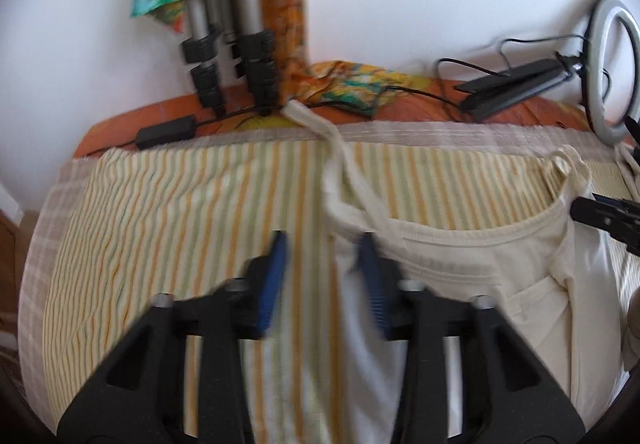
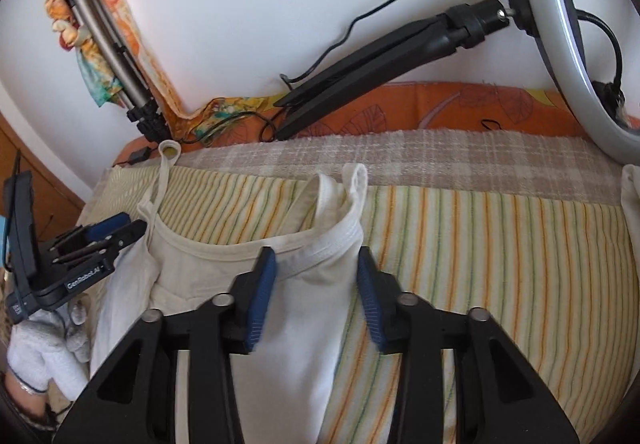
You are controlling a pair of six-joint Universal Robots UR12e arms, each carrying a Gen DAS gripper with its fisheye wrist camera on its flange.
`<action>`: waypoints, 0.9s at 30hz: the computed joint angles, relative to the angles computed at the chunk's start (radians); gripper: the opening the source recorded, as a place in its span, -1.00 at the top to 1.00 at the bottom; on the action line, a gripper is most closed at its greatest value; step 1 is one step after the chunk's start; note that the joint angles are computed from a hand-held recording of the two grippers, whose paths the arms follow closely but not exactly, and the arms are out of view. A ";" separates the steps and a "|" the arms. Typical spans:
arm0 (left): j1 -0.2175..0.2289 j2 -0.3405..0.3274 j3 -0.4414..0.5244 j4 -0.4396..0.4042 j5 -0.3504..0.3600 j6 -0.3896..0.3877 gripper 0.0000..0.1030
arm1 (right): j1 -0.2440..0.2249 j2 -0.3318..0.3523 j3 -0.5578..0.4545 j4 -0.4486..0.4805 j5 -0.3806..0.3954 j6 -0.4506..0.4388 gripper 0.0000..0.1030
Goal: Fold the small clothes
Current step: 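Pinch a shoulder strap with the right gripper while the left gripper pinches the other strap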
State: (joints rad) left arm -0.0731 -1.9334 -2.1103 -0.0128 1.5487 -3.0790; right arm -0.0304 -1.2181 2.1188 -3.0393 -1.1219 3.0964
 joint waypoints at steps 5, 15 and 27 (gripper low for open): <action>-0.043 -0.005 -0.003 0.056 0.078 0.055 1.00 | 0.004 -0.010 0.013 -0.023 0.008 -0.002 0.90; -0.025 0.063 -0.065 0.146 0.029 0.005 1.00 | 0.011 -0.072 0.061 -0.066 -0.030 -0.045 0.91; 0.008 0.211 -0.203 0.196 -0.054 -0.001 1.00 | -0.015 -0.207 0.178 -0.126 0.006 -0.062 0.92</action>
